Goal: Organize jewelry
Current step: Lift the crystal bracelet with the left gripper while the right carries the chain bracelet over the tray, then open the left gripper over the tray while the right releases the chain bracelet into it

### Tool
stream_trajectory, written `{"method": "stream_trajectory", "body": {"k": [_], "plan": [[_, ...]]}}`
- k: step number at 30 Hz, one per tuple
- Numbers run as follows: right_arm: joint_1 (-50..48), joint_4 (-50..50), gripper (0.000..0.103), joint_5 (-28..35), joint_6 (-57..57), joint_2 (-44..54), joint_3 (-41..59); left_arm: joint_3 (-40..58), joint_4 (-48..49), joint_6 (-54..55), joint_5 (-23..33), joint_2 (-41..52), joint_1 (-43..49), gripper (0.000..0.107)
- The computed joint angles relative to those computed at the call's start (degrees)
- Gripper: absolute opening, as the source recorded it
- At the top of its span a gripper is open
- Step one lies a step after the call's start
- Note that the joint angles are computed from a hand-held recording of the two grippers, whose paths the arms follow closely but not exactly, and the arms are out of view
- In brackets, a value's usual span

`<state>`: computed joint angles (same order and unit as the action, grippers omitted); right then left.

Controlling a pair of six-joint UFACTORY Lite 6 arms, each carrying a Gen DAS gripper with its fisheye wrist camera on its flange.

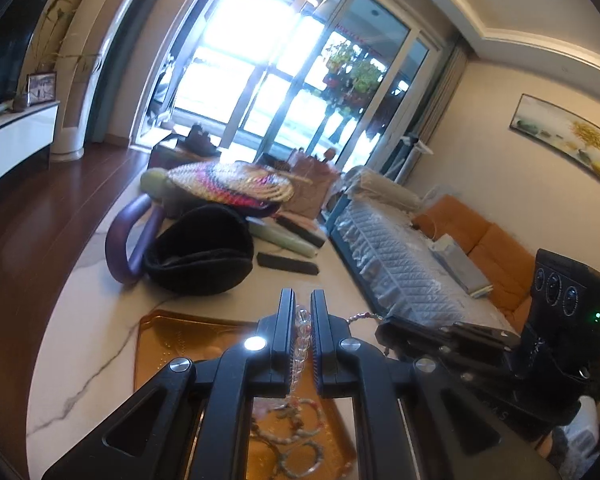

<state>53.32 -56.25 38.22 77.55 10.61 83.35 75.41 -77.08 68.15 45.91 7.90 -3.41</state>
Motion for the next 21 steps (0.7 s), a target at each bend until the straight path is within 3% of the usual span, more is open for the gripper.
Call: {"method": "stream_trajectory", "body": {"k": [4,7,9,13,18,21], "plan": [[-6.12,2.82,0.004,-8.01,-0.07,3.78,-1.73,8.04,-0.29,-0.97,0.44,10.81,-1.92,0.008],[-7.54,-0.08,0.004,-10.86,2.24,6.18,-2.03,11.63,1.05,0.90,-6.70,15.25,-4.30,0.008],[-9.19,-0.21,0.004,-12.60,1.85,8.34,-1.83,17.83,7.23,-4.42,-10.71,23.78,-4.40,0.008],[-14.67,5.97,0.004,-18.61,-1.77,13.27,-3.80,30.49,23.38,-21.55,-11.44,40.38,-2.83,0.008],[-16.15,-3.18,0.004,-20.44,8.09,13.70,-9.06,28.96,32.51,-28.41,-15.04,40.05,-3.98,0.008],[-16.16,-3.81,0.004,-20.23,8.00,13.98,-9.28,26.27,39.13,-35.03,-17.27,37.41,-5.18,0.008]]}}
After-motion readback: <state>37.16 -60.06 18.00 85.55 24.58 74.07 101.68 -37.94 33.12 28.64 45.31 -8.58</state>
